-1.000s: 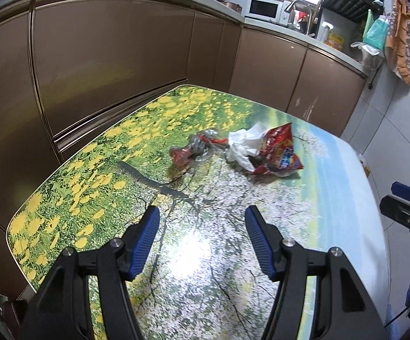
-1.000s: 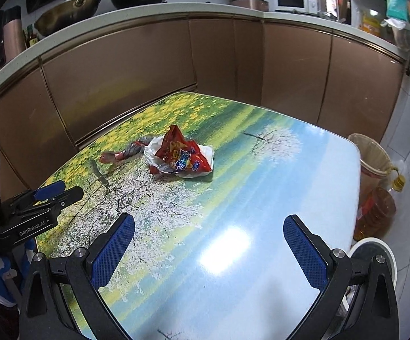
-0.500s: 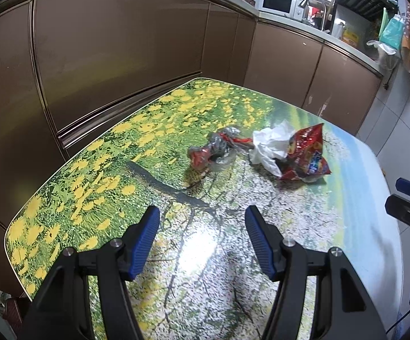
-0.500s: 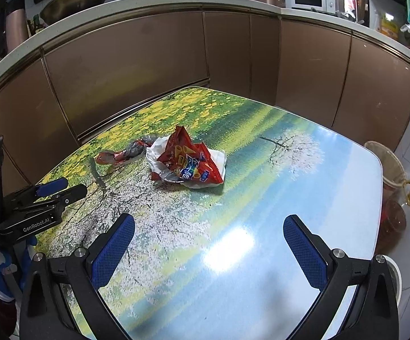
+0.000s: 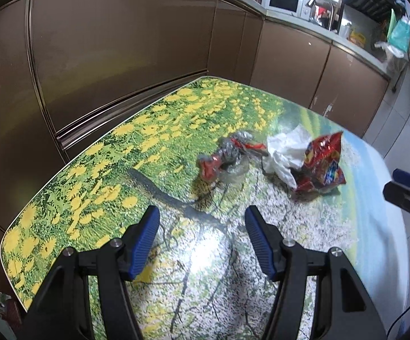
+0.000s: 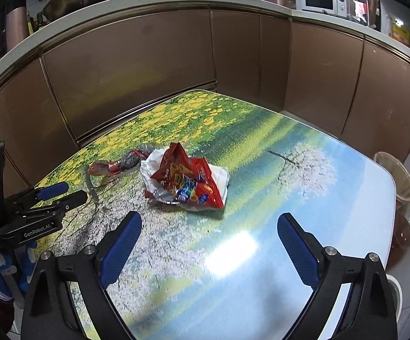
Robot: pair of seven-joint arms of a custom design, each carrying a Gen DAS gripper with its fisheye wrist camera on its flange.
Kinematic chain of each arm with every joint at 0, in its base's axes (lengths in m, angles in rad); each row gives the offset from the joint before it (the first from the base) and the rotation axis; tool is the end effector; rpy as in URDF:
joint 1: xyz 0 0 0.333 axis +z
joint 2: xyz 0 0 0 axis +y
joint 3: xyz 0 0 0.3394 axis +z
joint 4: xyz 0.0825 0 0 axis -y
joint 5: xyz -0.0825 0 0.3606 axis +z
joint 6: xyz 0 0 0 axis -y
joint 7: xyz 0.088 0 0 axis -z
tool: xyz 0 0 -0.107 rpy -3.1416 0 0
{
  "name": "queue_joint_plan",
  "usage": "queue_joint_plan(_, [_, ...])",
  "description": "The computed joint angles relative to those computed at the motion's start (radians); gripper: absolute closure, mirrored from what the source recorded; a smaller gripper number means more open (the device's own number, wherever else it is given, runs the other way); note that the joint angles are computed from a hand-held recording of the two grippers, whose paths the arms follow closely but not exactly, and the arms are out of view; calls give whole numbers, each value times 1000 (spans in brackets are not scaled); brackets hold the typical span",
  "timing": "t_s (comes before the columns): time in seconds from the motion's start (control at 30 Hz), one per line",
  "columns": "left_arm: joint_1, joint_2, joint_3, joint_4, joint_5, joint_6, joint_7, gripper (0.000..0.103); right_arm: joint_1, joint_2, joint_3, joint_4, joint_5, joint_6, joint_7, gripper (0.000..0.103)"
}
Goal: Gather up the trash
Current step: 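Return both tools to the table above the red snack bag, then grasp the clear wrapper with the left tool while the right tool grasps the red snack bag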
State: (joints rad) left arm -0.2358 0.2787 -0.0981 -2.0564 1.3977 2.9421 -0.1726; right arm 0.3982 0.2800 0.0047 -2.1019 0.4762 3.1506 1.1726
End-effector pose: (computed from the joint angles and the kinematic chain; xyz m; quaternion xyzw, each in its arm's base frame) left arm 0.5340 -0.2496 0.3725 -0.6882 0.6164 -0.3042 0.2323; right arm 0.5788 0.2021 0.4091 -0.7524 0.5419 -0.1953 0.3195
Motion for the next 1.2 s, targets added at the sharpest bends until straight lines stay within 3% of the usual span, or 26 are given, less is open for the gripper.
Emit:
queue_joint_plan(0.13, [22, 16, 26, 33, 147, 99, -150, 43, -33, 34, 40, 53, 12, -15, -44, 11])
queue_joint_plan(0.27, [53, 50, 14, 80, 166, 146, -129, 43, -42, 85, 55, 123, 16, -30, -75, 11])
queue_joint_plan(0.43, [86, 121, -10, 132, -62, 187, 180, 43, -38, 162, 53, 228, 10, -77, -105, 11])
queue_joint_plan(0.57, [160, 192, -111, 184, -295, 154, 498, 43, -36, 209, 50, 293, 2, -113, -120, 15])
queue_joint_plan(0.63, [180, 223, -144, 210, -372, 130, 597, 43, -31, 232, 42, 323, -6, -129, -122, 17])
queue_joint_plan(0.73, [208, 258, -193, 235, -476, 95, 722, 54, -30, 258, 39, 357, -14, -166, -122, 27])
queue_joint_plan(0.8, [206, 261, -195, 232, -513, 97, 761, 64, -20, 260, 28, 354, -26, -170, -122, 55])
queue_joint_plan(0.87, [194, 255, -185, 223, -541, 96, 788, 70, -26, 255, 36, 344, -27, -177, -133, 69])
queue_joint_plan(0.9, [198, 254, -192, 218, -562, 94, 812, 75, -30, 250, 41, 336, -24, -181, -139, 84])
queue_joint_plan(1.0, [209, 249, -211, 198, -624, 98, 873, 85, -44, 220, 63, 293, -7, -175, -164, 90])
queue_joint_plan(1.2, [164, 183, -154, 102, -694, 177, 877, 86, -74, 125, 116, 171, 68, -141, -224, 93])
